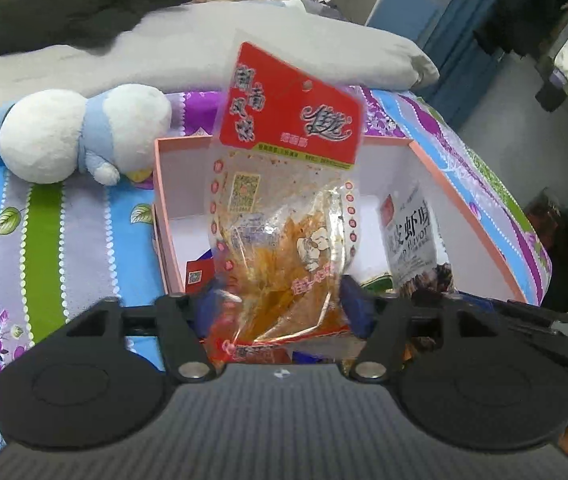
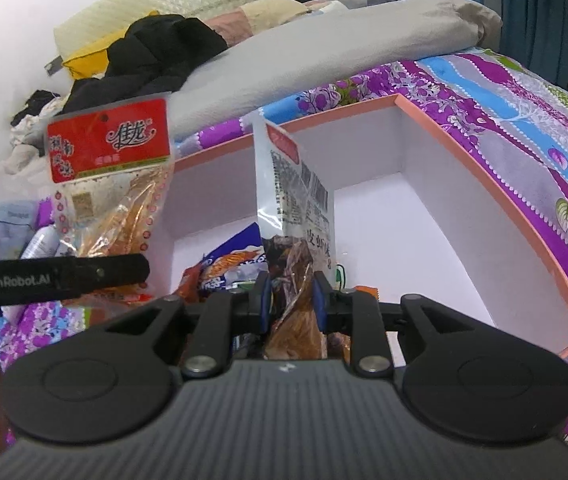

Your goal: Organize snacks

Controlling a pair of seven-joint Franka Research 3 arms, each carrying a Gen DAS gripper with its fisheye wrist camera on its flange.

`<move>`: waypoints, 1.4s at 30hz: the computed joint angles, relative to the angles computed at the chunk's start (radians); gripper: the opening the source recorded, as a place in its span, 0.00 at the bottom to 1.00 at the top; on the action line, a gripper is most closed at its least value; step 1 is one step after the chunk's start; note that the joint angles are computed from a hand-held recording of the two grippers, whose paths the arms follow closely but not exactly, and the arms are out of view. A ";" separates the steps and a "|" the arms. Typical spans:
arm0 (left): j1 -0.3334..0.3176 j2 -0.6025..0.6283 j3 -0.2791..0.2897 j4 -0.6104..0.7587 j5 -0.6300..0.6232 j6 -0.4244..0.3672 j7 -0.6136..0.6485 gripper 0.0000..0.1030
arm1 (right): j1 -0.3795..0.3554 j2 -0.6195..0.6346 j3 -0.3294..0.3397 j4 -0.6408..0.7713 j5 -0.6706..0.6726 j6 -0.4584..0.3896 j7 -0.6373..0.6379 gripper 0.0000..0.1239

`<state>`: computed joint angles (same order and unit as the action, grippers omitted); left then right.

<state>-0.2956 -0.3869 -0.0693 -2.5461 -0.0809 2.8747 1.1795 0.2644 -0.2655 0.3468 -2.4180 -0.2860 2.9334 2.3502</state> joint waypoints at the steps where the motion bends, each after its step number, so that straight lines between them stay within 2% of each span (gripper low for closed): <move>1: -0.001 0.002 0.003 0.004 0.000 -0.005 0.005 0.86 | 0.009 0.000 -0.007 -0.002 0.011 0.000 -0.007 0.28; 2: 0.003 -0.001 0.002 0.004 0.003 -0.002 0.007 0.88 | 0.014 -0.002 -0.010 -0.004 0.020 0.001 -0.009 0.39; 3: 0.002 -0.007 0.003 0.002 0.004 0.001 0.012 0.90 | 0.010 -0.006 -0.007 -0.007 0.019 0.007 -0.005 0.45; 5: 0.013 -0.028 -0.002 0.003 0.014 -0.016 0.009 0.95 | -0.003 -0.018 0.008 -0.009 0.007 0.006 0.009 0.45; 9: 0.054 -0.105 -0.039 -0.005 0.068 -0.060 -0.048 0.96 | -0.007 -0.059 0.017 -0.018 0.014 0.009 0.010 0.44; 15: 0.058 -0.274 -0.055 -0.029 0.127 -0.142 -0.100 0.97 | -0.019 -0.185 0.048 -0.049 0.052 0.001 -0.001 0.44; 26: 0.039 -0.586 -0.114 -0.041 0.220 -0.371 -0.205 1.00 | -0.007 -0.464 0.107 -0.120 0.167 -0.073 -0.031 0.44; 28: 0.047 -0.631 -0.148 -0.031 0.254 -0.428 -0.226 1.00 | 0.000 -0.510 0.114 -0.132 0.184 -0.092 -0.035 0.44; 37: -0.039 -0.788 -0.187 -0.028 0.282 -0.586 -0.284 1.00 | 0.012 -0.680 0.163 -0.163 0.226 -0.171 -0.020 0.45; 42: -0.072 -0.864 -0.214 -0.026 0.282 -0.674 -0.325 1.00 | 0.043 -0.758 0.179 -0.192 0.250 -0.212 -0.001 0.45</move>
